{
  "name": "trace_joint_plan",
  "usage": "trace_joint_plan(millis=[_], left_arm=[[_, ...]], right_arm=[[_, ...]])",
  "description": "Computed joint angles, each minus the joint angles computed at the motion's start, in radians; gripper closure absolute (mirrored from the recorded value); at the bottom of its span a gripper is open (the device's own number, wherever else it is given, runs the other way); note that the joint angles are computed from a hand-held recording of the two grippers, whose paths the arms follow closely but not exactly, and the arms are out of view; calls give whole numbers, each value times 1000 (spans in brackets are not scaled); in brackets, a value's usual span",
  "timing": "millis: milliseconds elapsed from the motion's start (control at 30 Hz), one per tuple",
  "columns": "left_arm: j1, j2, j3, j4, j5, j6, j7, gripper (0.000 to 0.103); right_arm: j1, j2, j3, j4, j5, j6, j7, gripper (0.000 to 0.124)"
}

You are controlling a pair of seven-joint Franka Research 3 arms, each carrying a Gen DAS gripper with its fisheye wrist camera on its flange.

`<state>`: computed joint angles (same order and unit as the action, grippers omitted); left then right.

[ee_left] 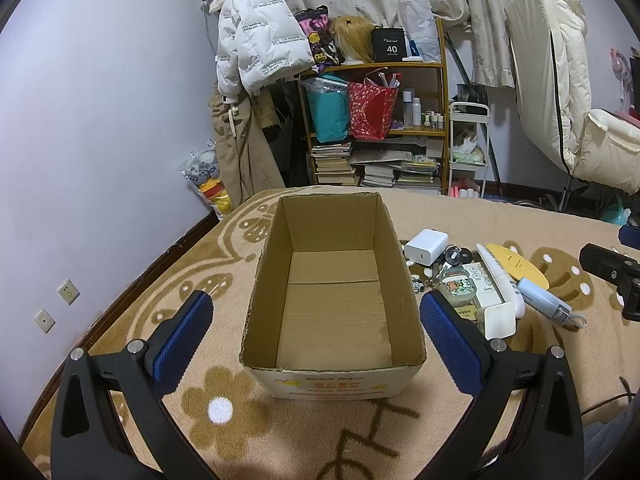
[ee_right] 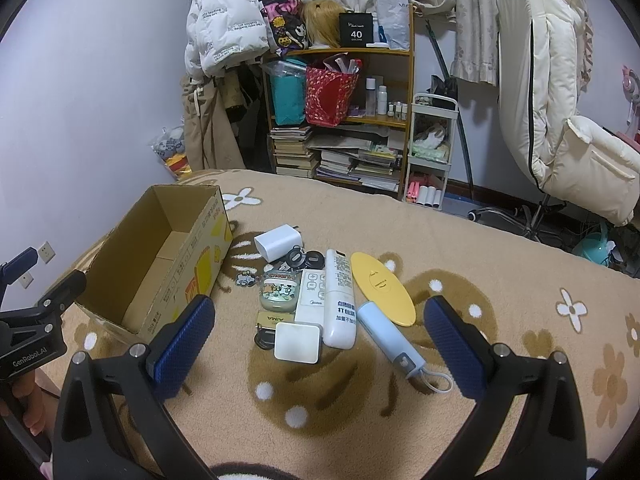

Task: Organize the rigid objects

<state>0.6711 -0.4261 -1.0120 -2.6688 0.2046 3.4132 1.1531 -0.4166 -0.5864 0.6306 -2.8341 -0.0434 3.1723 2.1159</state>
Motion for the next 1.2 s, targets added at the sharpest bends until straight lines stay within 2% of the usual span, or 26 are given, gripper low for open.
trace_joint_plan(millis=[533, 1200], left_arm=[[-8, 2, 8, 2, 8, -7, -5, 1], [18, 3, -18, -3, -4, 6, 5, 1]], right_arm=[[2, 1, -3, 1, -5, -2, 3, 21], [-3, 2, 2, 1, -10, -2, 8, 21]])
